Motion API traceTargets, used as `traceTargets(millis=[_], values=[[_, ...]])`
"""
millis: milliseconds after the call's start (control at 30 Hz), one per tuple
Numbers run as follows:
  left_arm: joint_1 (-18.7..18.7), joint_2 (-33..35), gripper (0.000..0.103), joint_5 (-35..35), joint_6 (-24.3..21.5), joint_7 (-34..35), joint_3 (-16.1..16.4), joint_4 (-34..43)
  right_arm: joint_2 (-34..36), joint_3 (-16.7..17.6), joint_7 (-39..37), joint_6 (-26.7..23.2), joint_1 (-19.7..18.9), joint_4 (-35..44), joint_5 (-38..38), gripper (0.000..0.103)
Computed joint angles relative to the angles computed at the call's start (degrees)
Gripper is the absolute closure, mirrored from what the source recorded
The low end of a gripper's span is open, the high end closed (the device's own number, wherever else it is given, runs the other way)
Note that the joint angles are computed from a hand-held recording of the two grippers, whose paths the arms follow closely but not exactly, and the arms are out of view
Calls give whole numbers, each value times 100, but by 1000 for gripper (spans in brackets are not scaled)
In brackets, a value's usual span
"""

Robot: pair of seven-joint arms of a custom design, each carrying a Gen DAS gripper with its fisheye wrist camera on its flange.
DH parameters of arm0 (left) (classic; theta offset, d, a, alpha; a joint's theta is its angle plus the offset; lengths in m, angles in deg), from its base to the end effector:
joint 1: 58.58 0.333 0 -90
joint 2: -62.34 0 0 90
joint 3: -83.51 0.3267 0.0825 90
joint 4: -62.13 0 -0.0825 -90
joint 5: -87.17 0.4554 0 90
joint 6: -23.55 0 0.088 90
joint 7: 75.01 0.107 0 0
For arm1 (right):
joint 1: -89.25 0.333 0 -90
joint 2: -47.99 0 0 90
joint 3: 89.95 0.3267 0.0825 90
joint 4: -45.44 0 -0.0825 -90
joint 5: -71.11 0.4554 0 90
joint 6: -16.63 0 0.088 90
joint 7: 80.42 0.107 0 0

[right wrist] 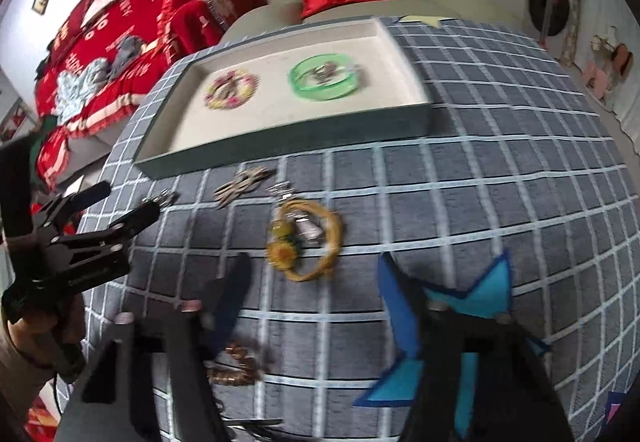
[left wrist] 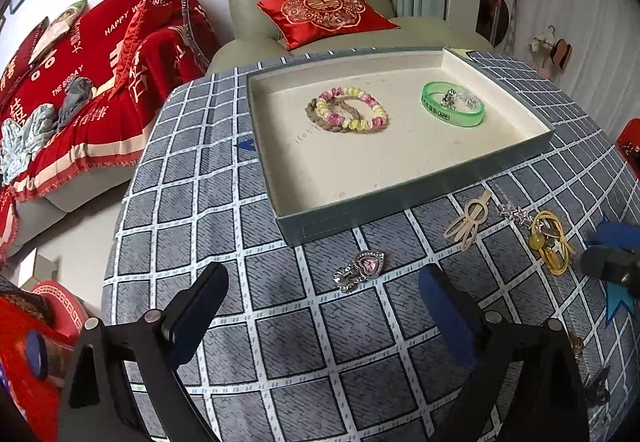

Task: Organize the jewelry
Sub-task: 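Move both tools back toward the remaining jewelry on the table, then grasp the silver pink-heart pendant with the left gripper while the right gripper grasps the yellow beaded hair tie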

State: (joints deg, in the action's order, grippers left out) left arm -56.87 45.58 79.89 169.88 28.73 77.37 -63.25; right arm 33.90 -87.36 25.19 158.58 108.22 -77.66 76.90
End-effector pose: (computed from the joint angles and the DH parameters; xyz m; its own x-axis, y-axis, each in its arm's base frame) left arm 0.5762 -0.0476 0.5705 -0.2196 -0.9739 -0.0574 -0.7639 0.2082 -0.6109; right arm 0.5482 0.2181 0.5575 0.1047 -0.9683 -0.2268 -0.8669 0.0229 -0.4979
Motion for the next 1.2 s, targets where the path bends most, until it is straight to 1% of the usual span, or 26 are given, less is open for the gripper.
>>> traceTargets(millis=[67, 100, 233, 300, 467, 533, 667, 700, 733, 767, 800, 833, 867, 1000, 1067, 1100, 1133, 1200], values=[[-11, -3, 0, -10, 20, 22, 3, -25, 67, 19, -85, 21, 55, 37, 59, 56], [-17, -3, 0, -18, 30, 43, 7, -30, 96, 32, -115, 27, 74, 56, 66, 57], [-40, 13, 0, -65, 13, 114, 19, -28, 229, 90, -157, 4, 92, 163, -28, 60], [-37, 66, 10, -50, -75, 119, 11, 31, 281, 111, -141, -28, 86, 209, -87, 62], [-71, 113, 10, -145, -172, 174, 29, 58, 335, 138, -50, -42, 59, 208, -178, 69], [-110, 97, 15, -242, -158, 282, 56, 42, 354, 161, 1, -44, 48, 226, -285, 70], [-144, 113, 16, -357, -221, 397, 66, 87, 397, 203, 74, -133, 42, 300, -490, 70], [-168, 111, 22, -442, -231, 458, 87, 88, 408, 230, 147, -180, 29, 326, -615, 72], [-210, 112, 29, -594, -281, 563, 133, 108, 416, 249, 216, -218, 21, 343, -712, 79], [-223, 108, 32, -679, -340, 619, 153, 128, 425, 258, 266, -245, 19, 362, -776, 83], [-218, 92, 39, -682, -347, 641, 138, 123, 429, 251, 273, -252, 22, 367, -787, 86], [-232, 83, 53, -735, -349, 717, 147, 120, 418, 243, 279, -252, 26, 358, -785, 88], [-247, 65, 59, -782, -352, 791, 152, 111, 418, 234, 281, -240, 26, 356, -783, 92], [-245, 6, 60, -885, -424, 871, 159, 91, 267, 172, 201, -55, 52, 202, -596, 92], [-246, -35, 62, -995, -475, 888, 185, 78, 189, 140, 126, 0, 73, 151, -476, 92], [-252, -74, 73, -1073, -509, 902, 207, 65, 140, 114, 66, 33, 89, 119, -385, 92], [-260, -103, 76, -1146, -587, 921, 229, 70, 80, 87, 15, 54, 99, 87, -298, 92], [-261, -152, 76, -1263, -637, 928, 252, 62, 8, 57, -22, 80, 107, 51, -180, 92]])
